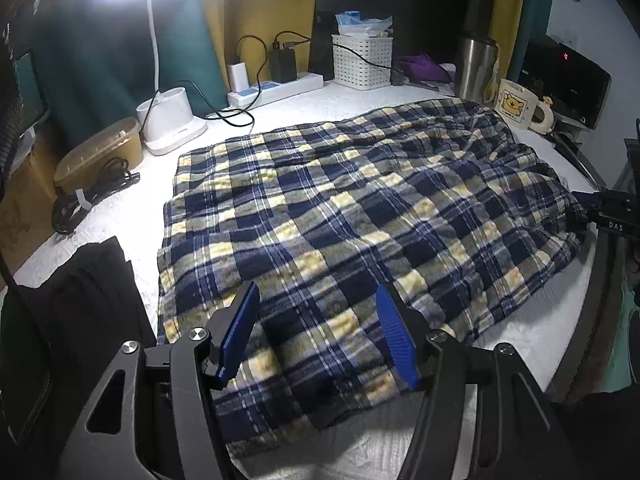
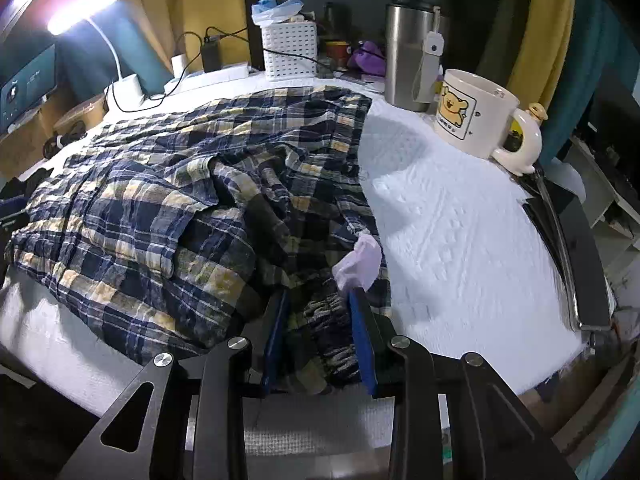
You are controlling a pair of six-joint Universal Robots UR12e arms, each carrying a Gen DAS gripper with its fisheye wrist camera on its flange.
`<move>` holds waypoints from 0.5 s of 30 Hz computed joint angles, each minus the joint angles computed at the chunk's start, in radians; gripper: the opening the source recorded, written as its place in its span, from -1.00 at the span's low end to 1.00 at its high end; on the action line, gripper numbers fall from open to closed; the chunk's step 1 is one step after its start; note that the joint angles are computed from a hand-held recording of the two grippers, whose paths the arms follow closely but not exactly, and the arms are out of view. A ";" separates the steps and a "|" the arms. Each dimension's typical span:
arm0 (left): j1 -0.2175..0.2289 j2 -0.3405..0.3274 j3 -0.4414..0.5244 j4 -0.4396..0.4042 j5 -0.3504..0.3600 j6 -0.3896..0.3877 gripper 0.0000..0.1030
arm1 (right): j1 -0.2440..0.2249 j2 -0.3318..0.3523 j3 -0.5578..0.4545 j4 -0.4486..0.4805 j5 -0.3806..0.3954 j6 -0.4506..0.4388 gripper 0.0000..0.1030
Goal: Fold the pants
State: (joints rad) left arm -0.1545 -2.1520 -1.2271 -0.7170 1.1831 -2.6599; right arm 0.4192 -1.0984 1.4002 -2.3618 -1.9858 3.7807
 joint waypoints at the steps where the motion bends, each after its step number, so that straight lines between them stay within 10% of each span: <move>1: 0.000 0.001 -0.003 -0.002 0.001 0.001 0.20 | 0.001 -0.003 0.005 -0.008 -0.009 0.007 -0.49; 15: -0.004 0.007 -0.015 -0.008 0.041 0.025 0.24 | 0.013 -0.027 0.038 0.014 -0.130 0.142 -0.49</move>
State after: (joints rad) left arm -0.1582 -2.1450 -1.2424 -0.7249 1.2237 -2.6349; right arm 0.4318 -1.1253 1.4381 -2.3479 -2.1158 3.9223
